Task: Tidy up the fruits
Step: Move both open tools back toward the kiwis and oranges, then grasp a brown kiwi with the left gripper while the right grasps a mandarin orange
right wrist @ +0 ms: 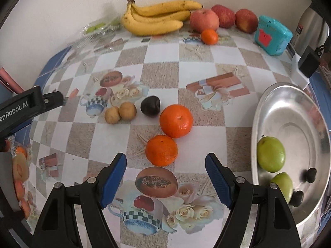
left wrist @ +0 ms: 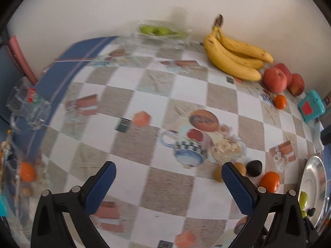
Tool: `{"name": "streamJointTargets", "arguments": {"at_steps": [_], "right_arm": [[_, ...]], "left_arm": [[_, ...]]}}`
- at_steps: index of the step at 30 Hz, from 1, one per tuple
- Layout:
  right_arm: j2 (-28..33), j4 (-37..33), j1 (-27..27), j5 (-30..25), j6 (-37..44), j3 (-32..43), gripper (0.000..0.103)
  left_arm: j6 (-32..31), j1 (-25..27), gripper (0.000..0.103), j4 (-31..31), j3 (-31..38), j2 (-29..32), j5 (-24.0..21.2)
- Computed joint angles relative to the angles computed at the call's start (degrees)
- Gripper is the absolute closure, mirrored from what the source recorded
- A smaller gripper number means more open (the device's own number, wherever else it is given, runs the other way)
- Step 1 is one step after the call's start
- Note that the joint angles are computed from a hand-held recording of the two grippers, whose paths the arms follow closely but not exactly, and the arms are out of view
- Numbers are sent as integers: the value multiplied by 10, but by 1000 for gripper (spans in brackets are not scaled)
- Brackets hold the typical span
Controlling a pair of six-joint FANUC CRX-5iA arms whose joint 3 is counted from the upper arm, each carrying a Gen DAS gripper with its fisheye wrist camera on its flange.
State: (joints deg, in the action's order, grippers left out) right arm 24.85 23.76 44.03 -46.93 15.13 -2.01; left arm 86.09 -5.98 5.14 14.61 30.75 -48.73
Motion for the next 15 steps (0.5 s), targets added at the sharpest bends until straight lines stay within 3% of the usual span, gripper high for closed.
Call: {"name": "streamJointTargets", "arguments": {"at_steps": [8,12,15], "right_arm": [[20,-9,-6,-3,11,16,24],[27,-5,-7,0,15,20,25],[32,-4,-6,1,20,24,36]], "left_arm": [[-69,-9,3,64,-5,25,7],[-98,-7,22,104,-11,35,6],[-107,-6,36,118,-13,41,4]]}}
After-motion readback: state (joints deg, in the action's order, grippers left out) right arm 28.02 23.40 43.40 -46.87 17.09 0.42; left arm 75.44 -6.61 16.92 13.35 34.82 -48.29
